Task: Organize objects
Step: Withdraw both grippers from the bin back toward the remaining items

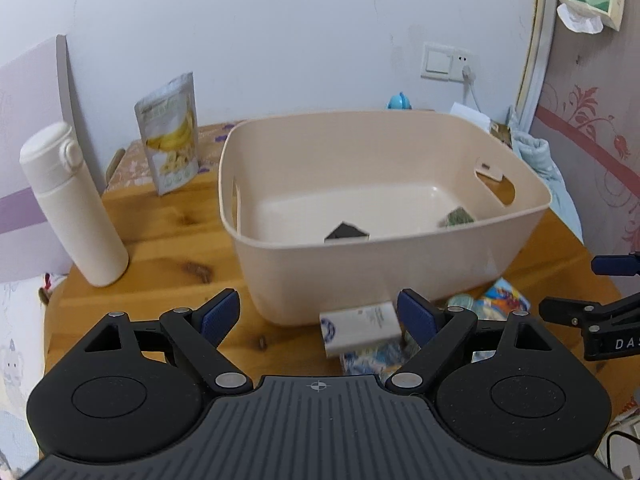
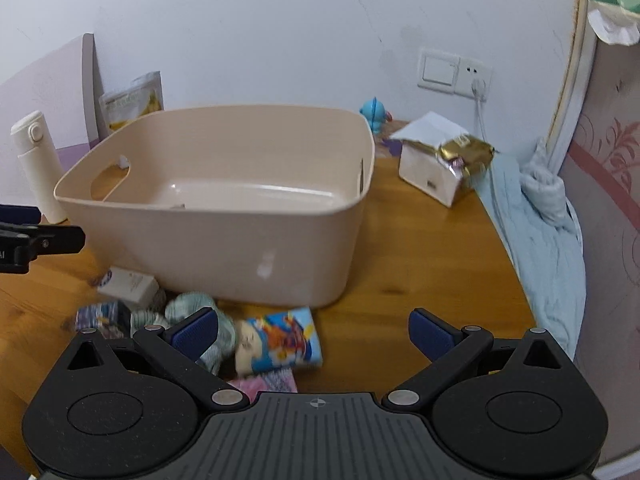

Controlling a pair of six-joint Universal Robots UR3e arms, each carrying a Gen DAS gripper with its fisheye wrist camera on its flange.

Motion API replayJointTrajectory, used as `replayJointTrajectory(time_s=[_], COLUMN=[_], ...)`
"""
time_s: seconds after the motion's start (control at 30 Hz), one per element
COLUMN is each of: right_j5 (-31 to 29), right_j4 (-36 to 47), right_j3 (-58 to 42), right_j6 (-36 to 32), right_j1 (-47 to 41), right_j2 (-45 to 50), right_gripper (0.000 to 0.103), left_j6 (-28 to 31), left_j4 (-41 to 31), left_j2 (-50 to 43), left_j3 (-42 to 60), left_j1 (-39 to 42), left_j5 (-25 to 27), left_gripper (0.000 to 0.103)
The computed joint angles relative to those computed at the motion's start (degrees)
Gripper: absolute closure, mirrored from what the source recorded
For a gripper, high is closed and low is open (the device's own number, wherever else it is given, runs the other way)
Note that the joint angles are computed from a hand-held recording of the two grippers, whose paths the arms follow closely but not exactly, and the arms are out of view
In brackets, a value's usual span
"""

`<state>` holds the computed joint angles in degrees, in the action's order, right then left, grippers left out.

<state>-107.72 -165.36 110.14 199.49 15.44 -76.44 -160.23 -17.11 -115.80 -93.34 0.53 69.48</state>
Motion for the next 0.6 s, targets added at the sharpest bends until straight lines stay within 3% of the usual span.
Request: replayJointTrajectory(time_s=[0.23,0.6], right_j5=[0.81,1.77], right_j4=[-0.48,2.41], right_j3=[1.16,-5.25], right_j6=[2.24,4.66], right_j1=[2.08,6.22], right_j2=[1.52,9.55], right_gripper=[0.000,0.000], left_j6=[1.42,0.95], left_j4=[2.58,4.96], left_j2=[1.48,1.99], left_j3=[-5.70,-11.49], left_j1=[2.26,4.41], left_j5=[-1.61,-2.09], left_gripper=[0.016,0.016])
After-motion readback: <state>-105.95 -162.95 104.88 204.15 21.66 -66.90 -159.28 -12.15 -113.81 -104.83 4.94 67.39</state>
